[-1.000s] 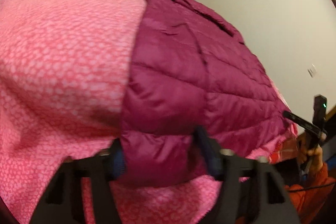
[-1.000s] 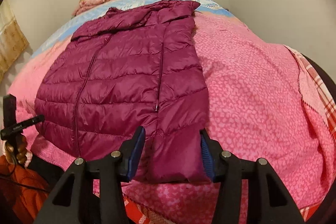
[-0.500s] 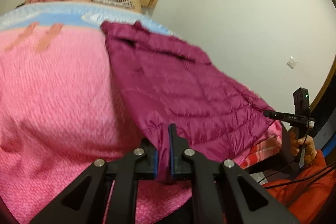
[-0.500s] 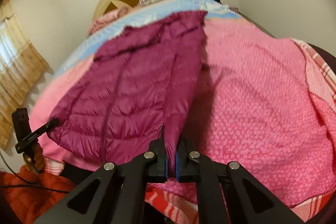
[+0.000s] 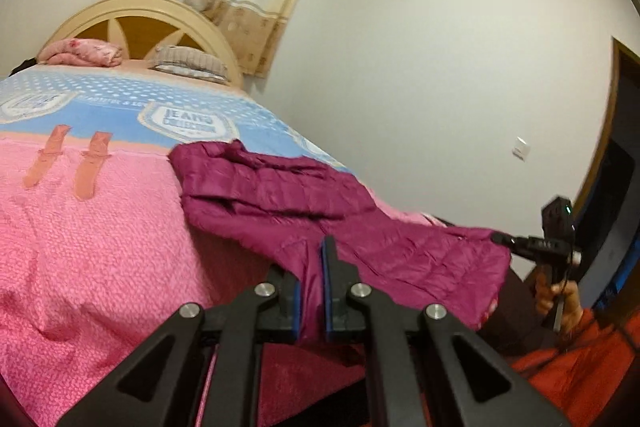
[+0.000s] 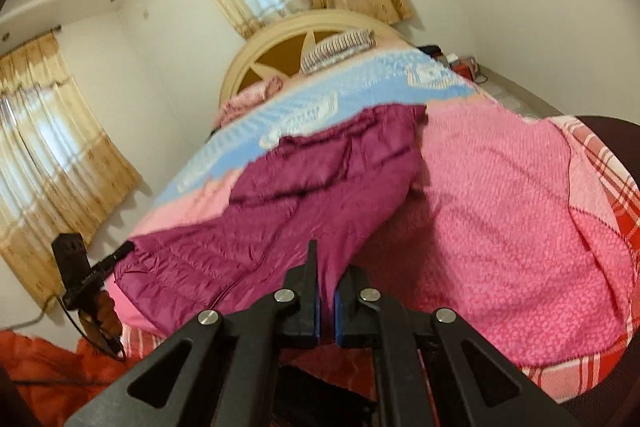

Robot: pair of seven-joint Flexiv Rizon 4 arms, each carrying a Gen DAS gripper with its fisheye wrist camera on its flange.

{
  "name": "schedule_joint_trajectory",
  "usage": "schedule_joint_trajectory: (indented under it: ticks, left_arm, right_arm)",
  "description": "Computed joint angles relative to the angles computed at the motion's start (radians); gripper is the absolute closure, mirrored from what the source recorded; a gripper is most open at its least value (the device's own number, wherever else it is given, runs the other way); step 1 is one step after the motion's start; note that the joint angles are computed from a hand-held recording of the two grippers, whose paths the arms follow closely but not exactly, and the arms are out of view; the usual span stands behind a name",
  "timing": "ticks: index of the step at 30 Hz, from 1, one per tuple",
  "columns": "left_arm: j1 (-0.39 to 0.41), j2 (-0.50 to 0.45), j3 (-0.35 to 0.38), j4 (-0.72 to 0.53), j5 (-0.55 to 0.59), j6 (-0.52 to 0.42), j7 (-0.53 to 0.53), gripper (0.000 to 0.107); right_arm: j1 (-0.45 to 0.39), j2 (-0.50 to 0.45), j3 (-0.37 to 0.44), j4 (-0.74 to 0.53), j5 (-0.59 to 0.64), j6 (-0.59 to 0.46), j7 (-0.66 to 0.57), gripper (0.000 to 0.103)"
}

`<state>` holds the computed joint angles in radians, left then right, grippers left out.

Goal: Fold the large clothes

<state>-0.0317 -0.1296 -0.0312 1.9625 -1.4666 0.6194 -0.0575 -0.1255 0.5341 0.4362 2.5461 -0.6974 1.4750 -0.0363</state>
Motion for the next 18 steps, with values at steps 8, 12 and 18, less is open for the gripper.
schedule_joint_trajectory:
  ticks: [8,12,18]
  left_arm:
    - [-0.018,-0.138,-0.059,-0.174,0.064,0.185,-0.175,0.099]
    - [-0.004,-0.214,-0.095,-0.280,0.127,0.221,-0.303,0.099]
    - [-0.029,-0.399,-0.137,-0.541,0.374,0.334,-0.551,0.099]
  right_arm:
    - [-0.252,-0.129,0.041,-0.129,-0.165,0.121,0.055,0.100]
    - [-0.309,-0.227,0.039,-0.236,-0.276,0.088,0.094,0.100]
    - [-0.284,-0.423,-0.036,-0.427,-0.423,0.012,0.148,0.100]
